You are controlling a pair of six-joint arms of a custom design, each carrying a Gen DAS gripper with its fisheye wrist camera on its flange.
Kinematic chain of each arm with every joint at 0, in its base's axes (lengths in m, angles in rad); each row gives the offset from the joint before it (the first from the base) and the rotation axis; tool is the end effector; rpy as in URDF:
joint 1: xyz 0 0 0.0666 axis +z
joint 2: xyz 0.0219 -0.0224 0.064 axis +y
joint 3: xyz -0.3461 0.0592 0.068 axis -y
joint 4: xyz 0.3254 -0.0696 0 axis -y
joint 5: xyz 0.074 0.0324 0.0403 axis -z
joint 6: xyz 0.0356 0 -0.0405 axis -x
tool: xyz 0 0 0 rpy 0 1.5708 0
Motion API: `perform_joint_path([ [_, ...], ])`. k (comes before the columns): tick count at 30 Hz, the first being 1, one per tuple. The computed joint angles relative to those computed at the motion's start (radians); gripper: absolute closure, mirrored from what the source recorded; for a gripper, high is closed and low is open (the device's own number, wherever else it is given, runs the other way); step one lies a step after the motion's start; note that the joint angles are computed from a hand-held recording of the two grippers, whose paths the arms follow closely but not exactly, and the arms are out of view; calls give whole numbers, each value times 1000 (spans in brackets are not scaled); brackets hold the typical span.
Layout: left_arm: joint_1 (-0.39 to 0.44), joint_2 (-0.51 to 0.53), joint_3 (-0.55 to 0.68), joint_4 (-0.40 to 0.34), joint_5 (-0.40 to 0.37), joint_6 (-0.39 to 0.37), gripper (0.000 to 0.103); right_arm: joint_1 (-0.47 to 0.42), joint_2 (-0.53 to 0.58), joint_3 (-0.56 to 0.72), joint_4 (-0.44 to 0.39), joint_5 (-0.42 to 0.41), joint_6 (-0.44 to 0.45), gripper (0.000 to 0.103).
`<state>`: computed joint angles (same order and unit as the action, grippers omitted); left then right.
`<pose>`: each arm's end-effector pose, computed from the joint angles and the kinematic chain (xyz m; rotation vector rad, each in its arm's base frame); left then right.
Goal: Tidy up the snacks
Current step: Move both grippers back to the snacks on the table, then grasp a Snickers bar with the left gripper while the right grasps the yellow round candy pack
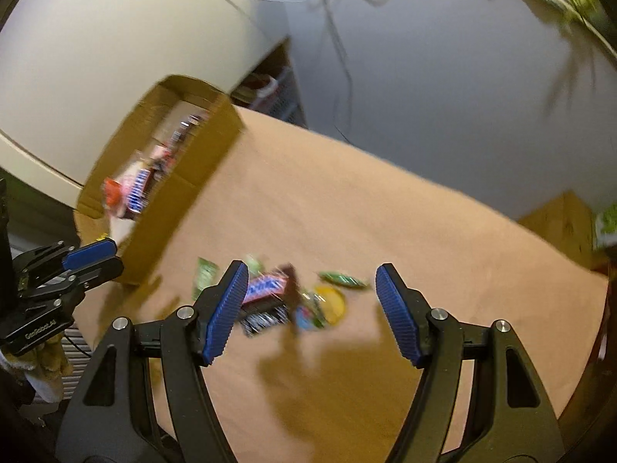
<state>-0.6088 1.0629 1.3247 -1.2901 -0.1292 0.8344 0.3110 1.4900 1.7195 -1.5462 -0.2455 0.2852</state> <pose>0.2350 -0.1587 0.4566 -0.3429 2.6068 -0.3553 0.3837 0.1320 0.4500 -0.8861 2.7301 0.3588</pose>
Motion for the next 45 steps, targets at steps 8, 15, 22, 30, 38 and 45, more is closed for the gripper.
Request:
perform_joint_path([
  [8,-38,104,28,53,81,-45,78,-17,-7,-92,18,9,6,31],
  [15,-37,174,34,84,145,-89,78,10,-3,-150,53,31,21,32],
  [22,-32,225,56,84,153,-134,78,41,10,-175,67,63,39,37],
  [30,-28,264,80,77,144,-180,78,62,21,-195,76,92,50,49],
  [38,-30,275,91,82,157,-214,77,72,24,-176,63,105,57,58],
  [45,-14,277,91,77,180,-242,69,50,32,-152,40,99,78,66],
])
